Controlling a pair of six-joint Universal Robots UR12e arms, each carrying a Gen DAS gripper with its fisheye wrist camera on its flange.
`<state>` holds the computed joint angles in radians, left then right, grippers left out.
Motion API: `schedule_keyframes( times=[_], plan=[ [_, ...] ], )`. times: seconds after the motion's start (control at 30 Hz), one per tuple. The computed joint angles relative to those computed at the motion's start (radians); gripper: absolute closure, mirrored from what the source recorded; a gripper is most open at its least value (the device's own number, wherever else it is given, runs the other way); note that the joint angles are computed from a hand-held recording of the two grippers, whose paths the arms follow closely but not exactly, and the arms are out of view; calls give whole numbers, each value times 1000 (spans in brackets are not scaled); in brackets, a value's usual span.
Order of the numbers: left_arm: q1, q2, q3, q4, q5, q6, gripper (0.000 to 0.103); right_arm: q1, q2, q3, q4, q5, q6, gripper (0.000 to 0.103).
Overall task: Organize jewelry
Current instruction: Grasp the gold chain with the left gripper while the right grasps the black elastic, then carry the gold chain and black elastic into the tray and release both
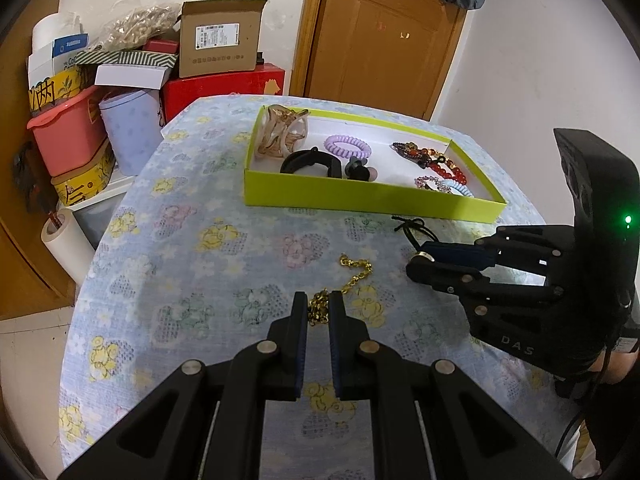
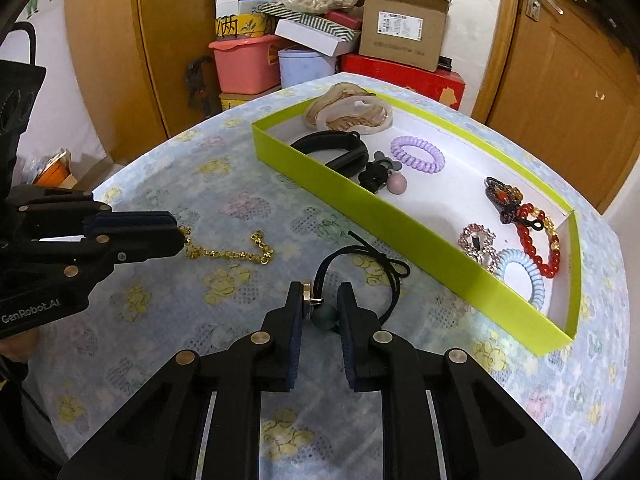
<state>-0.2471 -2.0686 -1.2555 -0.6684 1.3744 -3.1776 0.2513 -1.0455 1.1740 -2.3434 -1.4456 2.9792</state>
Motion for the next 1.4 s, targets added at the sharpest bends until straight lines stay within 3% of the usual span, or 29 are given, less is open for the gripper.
schedule_keyframes(
  times=[0.4,0.6,1.07,1.4],
  plan=[
    [0,22,1,27,-24,13,92,-20,-74,84,-109,66,128,86],
    [-5,28,22,27,-31,40,92,-28,-111,116,-142,64,174,86],
    [-15,6,121,-3,-50,91,92,-38,-151,129,-165,30,173,86],
    [-26,-58,256,-59,-56,120,92,-52,-136,89,-142,16,157,86]
  ],
)
